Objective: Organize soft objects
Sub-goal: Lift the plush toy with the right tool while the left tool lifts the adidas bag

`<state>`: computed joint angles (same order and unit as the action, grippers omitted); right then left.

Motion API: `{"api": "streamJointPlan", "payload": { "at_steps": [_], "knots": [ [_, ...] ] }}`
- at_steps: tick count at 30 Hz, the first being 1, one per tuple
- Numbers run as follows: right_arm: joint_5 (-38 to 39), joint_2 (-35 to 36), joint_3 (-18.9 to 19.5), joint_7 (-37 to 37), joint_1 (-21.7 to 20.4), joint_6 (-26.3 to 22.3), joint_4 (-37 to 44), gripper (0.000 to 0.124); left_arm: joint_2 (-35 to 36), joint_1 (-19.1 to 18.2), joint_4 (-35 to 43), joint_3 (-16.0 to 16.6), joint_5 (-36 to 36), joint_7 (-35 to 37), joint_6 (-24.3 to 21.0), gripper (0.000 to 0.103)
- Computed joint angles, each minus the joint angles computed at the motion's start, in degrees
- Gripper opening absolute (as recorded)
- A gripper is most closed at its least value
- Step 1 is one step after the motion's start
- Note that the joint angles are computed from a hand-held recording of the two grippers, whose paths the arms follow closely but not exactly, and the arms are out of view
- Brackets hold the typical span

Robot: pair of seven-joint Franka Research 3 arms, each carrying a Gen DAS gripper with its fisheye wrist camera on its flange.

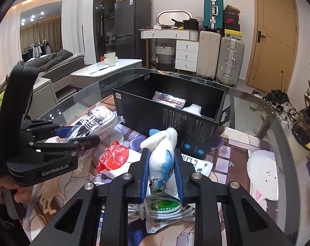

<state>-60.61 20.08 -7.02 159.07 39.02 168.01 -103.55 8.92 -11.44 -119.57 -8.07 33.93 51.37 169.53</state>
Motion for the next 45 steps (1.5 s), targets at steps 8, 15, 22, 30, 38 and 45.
{"api": "streamJointPlan", "payload": {
  "at_steps": [8,15,22,30,38,45],
  "knots": [
    [-1.45,0.06,-0.60,2.21,0.27,0.03,0.29,0.021,-0.50,-0.23,-0.67,0.46,1.63,-1.76,1.23,0.032],
    [-4.46,-0.92,-0.46,5.49,-0.04,0.58,-0.22,0.021,-0.92,-0.26,-0.77,0.57,2.67,-3.04,2.24,0.032],
    [-5.24,-1.90,1.03,6.25,-1.28,-0.16,0.28,0.021,-2.01,-0.16,-0.84,0.33,3.18,-3.46,2.46,0.032],
    [-5.83,-3.10,2.52,6.78,-2.30,-1.75,1.30,0.020,-3.16,0.23,-0.30,-0.31,2.74,-2.73,2.75,0.032],
    [-5.22,-4.02,3.85,6.39,-3.42,-2.89,2.46,0.020,-3.73,0.54,1.46,-0.71,1.87,-1.69,2.54,0.032],
    [-4.59,-4.48,4.34,5.92,-3.86,-3.35,3.86,0.020,-3.36,0.91,3.13,-0.89,0.24,-0.05,2.92,0.032]
  ]
}}
